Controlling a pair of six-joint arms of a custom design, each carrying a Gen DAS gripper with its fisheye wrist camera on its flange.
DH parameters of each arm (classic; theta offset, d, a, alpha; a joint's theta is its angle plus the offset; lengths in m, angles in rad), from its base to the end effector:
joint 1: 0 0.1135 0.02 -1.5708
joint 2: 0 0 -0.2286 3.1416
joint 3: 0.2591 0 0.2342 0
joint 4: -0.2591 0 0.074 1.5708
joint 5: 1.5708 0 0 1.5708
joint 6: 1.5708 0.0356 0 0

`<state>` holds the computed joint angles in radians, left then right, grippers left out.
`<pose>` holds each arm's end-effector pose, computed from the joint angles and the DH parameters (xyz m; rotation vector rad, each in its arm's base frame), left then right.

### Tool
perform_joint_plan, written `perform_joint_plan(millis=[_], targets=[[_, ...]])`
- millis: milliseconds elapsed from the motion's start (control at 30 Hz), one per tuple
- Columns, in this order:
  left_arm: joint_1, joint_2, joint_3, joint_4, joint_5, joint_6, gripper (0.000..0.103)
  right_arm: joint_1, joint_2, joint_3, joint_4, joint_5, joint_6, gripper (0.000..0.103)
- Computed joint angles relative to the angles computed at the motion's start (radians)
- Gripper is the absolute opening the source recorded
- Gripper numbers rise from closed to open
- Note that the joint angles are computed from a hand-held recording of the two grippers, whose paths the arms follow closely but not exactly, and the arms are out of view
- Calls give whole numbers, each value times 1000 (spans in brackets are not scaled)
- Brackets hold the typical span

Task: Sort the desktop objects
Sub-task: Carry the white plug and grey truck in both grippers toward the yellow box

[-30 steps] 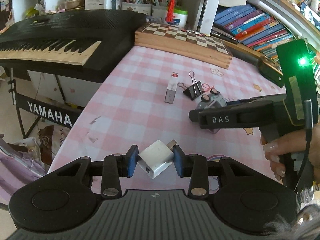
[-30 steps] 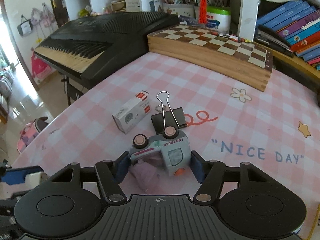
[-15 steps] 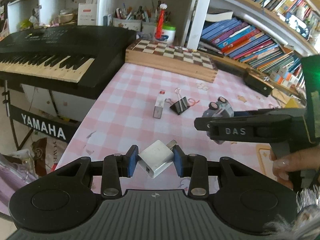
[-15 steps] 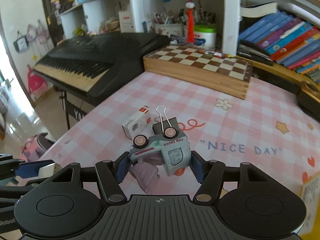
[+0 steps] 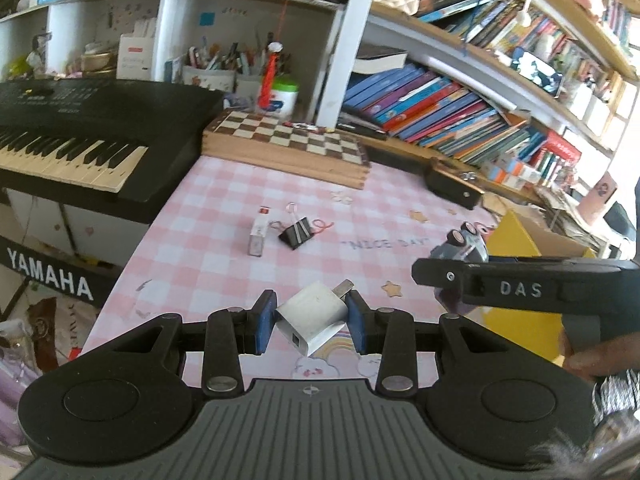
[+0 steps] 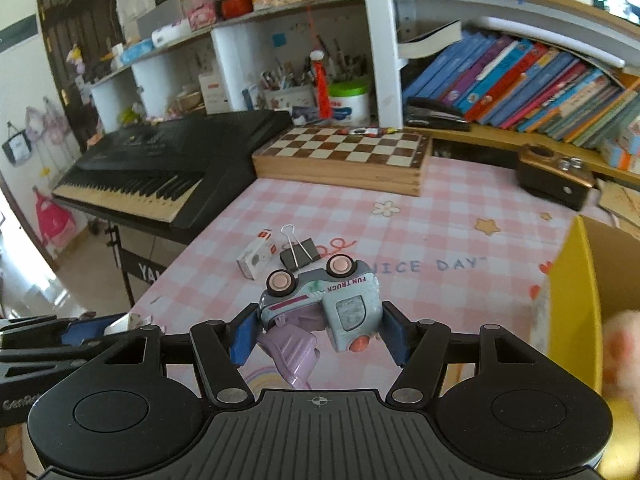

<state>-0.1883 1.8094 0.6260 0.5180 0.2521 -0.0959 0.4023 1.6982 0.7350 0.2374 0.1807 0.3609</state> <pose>0.2935 -0.0650 0.0817 0.2417 2.2340 -0.4358 0.2869 0.1151 0.1163 0.0458 2.2891 0.1907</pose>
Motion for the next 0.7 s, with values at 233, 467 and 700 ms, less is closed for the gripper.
perform_joint_plan(millis=[233,467,700], targets=[[19,-105,-117,21,54,21,35,100,-147,-133,-29,99,91,64],[65,-236,-252,24,120,61,35,233,-262,-204,-116,209,216,64],[145,-422,-391,-43,195,123,35,400,-321,-237,-210,330,373,64]])
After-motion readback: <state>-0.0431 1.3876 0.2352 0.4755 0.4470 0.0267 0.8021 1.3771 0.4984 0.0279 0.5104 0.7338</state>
